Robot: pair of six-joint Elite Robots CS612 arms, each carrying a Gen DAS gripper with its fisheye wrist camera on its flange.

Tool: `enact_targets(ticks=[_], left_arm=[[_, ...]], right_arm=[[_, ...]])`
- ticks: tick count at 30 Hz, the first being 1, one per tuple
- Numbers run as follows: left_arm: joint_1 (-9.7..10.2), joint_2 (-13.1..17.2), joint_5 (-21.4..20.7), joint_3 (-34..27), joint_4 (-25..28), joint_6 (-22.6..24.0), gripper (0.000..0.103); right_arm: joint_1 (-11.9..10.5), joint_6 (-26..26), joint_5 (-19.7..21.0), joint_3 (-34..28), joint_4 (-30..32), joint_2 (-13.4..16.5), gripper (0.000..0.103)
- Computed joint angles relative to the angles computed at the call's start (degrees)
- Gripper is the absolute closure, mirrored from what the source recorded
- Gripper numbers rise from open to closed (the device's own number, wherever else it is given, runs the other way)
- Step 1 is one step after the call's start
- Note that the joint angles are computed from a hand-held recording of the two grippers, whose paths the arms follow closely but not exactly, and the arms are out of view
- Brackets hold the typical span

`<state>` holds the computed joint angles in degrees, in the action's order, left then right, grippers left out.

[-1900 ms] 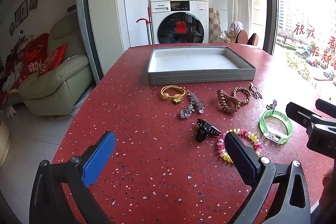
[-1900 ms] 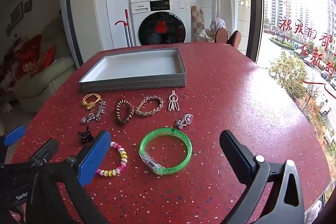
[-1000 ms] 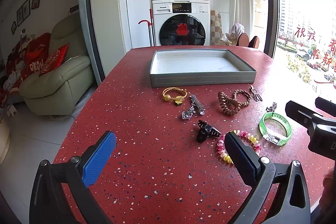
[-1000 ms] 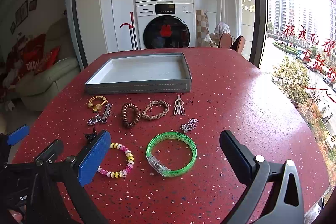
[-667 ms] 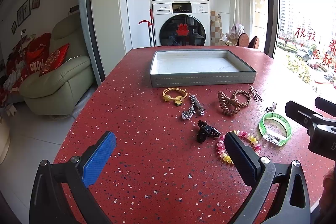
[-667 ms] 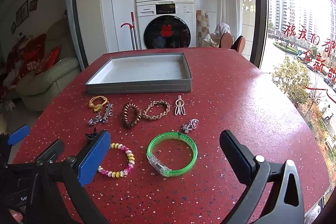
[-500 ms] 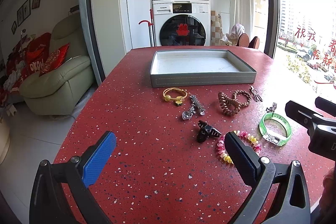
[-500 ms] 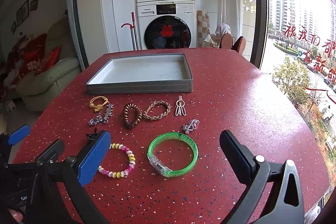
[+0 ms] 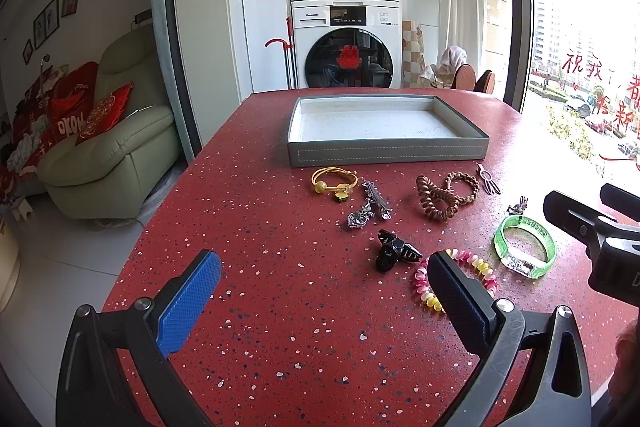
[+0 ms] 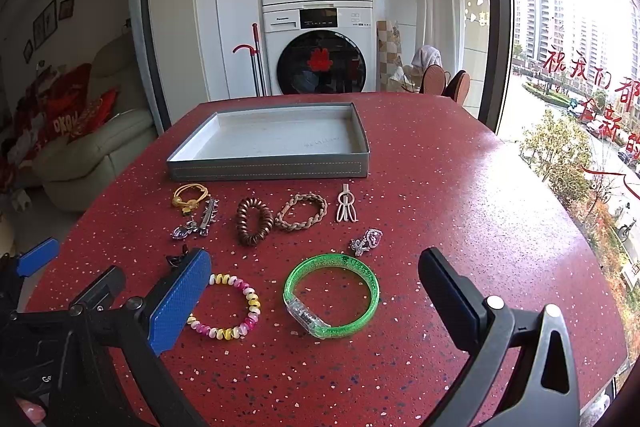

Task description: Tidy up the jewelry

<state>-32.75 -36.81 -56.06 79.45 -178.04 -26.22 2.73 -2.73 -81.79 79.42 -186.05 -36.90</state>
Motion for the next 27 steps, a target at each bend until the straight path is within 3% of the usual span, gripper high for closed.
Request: enact_targets(ticks=[27], left_arm=[[0.22, -0.18, -0.66, 0.10, 1.20, -1.09, 0.000]], right_arm=[[-0.18, 0.52, 0.12, -0.07, 0.38, 0.11, 0.000]])
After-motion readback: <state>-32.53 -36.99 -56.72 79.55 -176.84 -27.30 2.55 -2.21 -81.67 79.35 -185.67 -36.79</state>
